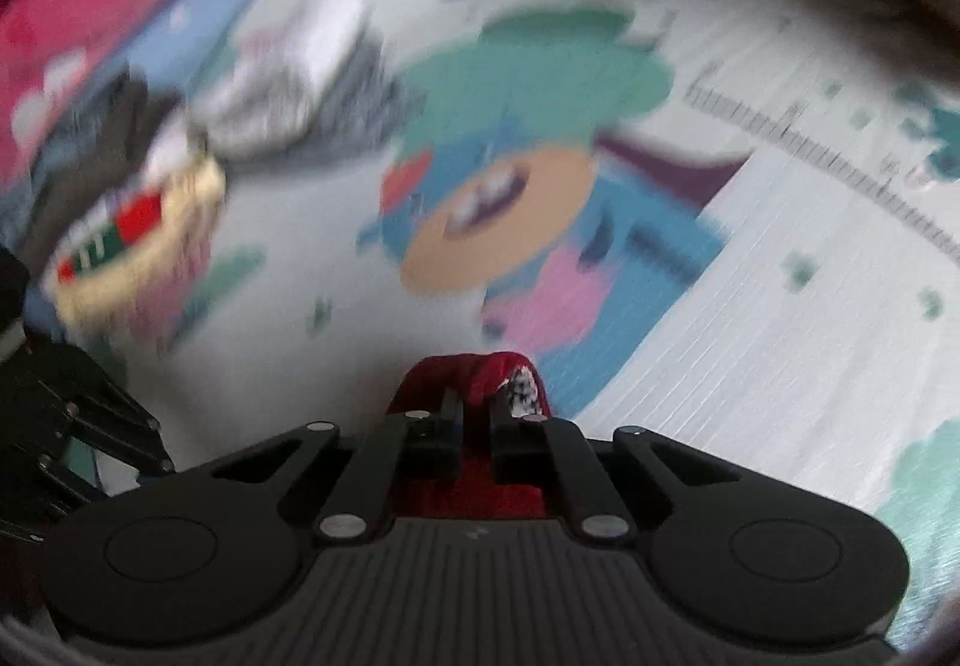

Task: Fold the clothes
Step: 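Grasp the vest edge with the left gripper while the right gripper grasps another edge, then lift and shake the vest open with both grippers, then lay it down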

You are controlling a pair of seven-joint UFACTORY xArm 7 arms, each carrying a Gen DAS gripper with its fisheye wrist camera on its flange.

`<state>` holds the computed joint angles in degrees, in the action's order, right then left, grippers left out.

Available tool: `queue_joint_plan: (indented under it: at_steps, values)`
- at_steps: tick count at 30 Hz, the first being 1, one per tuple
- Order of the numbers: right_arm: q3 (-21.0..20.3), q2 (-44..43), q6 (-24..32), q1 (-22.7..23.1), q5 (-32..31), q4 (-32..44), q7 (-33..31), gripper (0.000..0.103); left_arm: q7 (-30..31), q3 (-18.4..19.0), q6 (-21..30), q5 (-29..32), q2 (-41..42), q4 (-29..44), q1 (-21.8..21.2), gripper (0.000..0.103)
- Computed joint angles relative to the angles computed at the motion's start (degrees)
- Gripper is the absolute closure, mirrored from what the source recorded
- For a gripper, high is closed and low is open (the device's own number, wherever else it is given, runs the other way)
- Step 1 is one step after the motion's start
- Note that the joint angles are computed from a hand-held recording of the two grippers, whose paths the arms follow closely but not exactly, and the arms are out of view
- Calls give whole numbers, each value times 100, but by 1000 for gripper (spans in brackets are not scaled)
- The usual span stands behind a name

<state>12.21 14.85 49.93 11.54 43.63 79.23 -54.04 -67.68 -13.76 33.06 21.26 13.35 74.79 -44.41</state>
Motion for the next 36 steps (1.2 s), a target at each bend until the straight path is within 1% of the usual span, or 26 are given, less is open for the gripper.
queue_joint_plan:
  at_steps: [4, 7, 10, 13, 16, 18, 20, 21, 23, 25, 26, 28, 29, 32, 34, 36]
  values:
    - [-83, -293, -110, -280, 711, 150, -141, 94, -1, 213, 375, 744, 48, 693, -58, 96]
    - [-231, -474, -78, -458, 1128, 290, -117, 94, 60, 338, 804, 1259, 246, 1480, -144, 96]
    - [-360, -624, -225, -556, 1455, 387, -27, 94, 346, 495, 1332, 1767, 649, 2559, -335, 96]
    - [-443, -722, -483, -628, 1808, 515, -27, 94, 696, 769, 1780, 2215, 1174, 3651, -604, 96]
    - [-462, -869, -906, -626, 2228, 555, -369, 94, 952, 1147, 2340, 2714, 1572, 4585, -1018, 96]
    - [-481, -936, -1009, -637, 2624, 625, -665, 94, 1267, 1405, 2598, 3155, 1783, 5073, -1306, 96]
    - [-522, -1009, -1018, -654, 2970, 693, -1015, 94, 1602, 1591, 2631, 3513, 1895, 5310, -1530, 96]
    - [-560, -1072, -937, -670, 3041, 688, -1182, 94, 1775, 1671, 2620, 3681, 1943, 5408, -1628, 96]
    - [-660, -1221, -687, -706, 3064, 643, -1496, 94, 2089, 1713, 2536, 3850, 1909, 5358, -1775, 96]
    - [-795, -1537, -341, -742, 2859, 367, -1964, 94, 2332, 1654, 2368, 3938, 1774, 5005, -1861, 96]
    - [-886, -1762, -136, -755, 2705, 97, -2218, 94, 2467, 1561, 2277, 3910, 1709, 4773, -1868, 96]
    - [-1100, -2250, 262, -753, 2311, -526, -2709, 94, 2805, 1314, 2124, 3701, 1704, 4375, -1826, 96]
    - [-1188, -2468, 388, -734, 2048, -877, -2852, 94, 3002, 1199, 2059, 3564, 1747, 4231, -1803, 96]
    - [-1368, -3030, 574, -676, 1129, -1951, -3074, 94, 3657, 910, 1906, 3020, 2002, 4021, -1754, 96]
    - [-1390, -3298, 564, -644, 491, -2590, -3023, 94, 4097, 779, 1842, 2599, 2234, 4006, -1758, 96]
    - [-1425, -3457, 650, -616, -105, -3057, -2912, 94, 4455, 682, 1814, 2205, 2439, 4022, -1778, 96]
